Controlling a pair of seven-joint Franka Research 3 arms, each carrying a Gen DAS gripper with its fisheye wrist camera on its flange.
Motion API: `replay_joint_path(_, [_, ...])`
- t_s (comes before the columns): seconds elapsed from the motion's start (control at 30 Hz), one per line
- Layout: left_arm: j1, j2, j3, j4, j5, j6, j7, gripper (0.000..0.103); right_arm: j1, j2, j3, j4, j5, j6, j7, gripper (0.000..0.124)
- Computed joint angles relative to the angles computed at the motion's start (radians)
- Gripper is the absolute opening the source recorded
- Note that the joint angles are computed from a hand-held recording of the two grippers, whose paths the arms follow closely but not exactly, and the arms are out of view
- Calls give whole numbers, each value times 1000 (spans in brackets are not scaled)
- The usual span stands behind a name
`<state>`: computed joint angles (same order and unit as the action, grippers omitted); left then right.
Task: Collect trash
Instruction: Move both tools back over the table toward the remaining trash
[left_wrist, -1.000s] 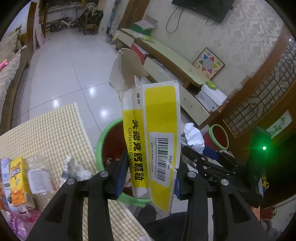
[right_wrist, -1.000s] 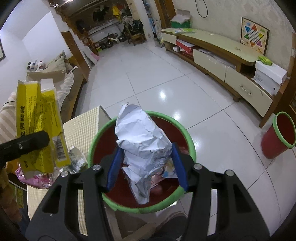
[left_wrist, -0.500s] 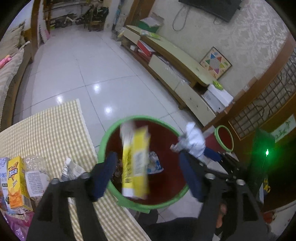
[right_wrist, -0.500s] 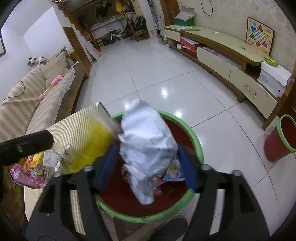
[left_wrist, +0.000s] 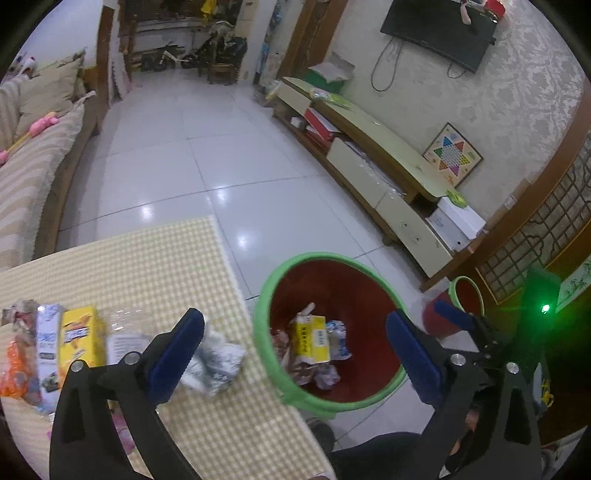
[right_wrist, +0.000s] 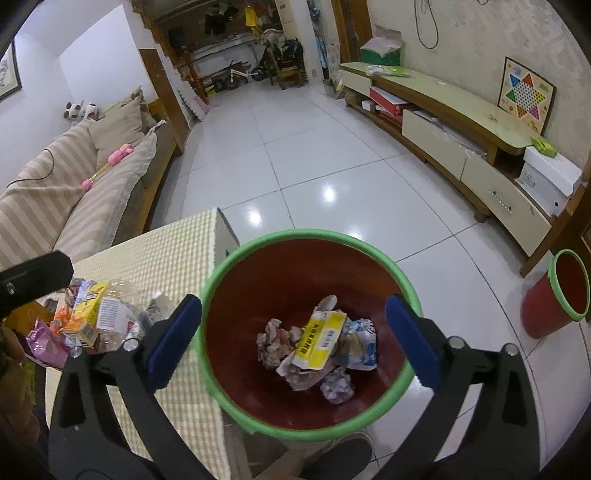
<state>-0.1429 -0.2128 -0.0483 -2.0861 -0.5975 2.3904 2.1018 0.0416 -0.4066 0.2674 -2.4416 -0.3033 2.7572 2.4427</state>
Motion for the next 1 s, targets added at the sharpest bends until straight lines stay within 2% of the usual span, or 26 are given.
replay_joint_path(0.23, [38,-60,56,-31,-13,-32,25,95,20,16,44,57,-34,-46,50,98])
replay_joint_path(0.47, [81,-108,114,-63,-20,-66,68,95,74,61,72,132,-95,-96,119,98])
replay_joint_path(1.0, [232,-130,229,-98,-15,-98,132,95,287,268,35,368,-250,-218,218,98])
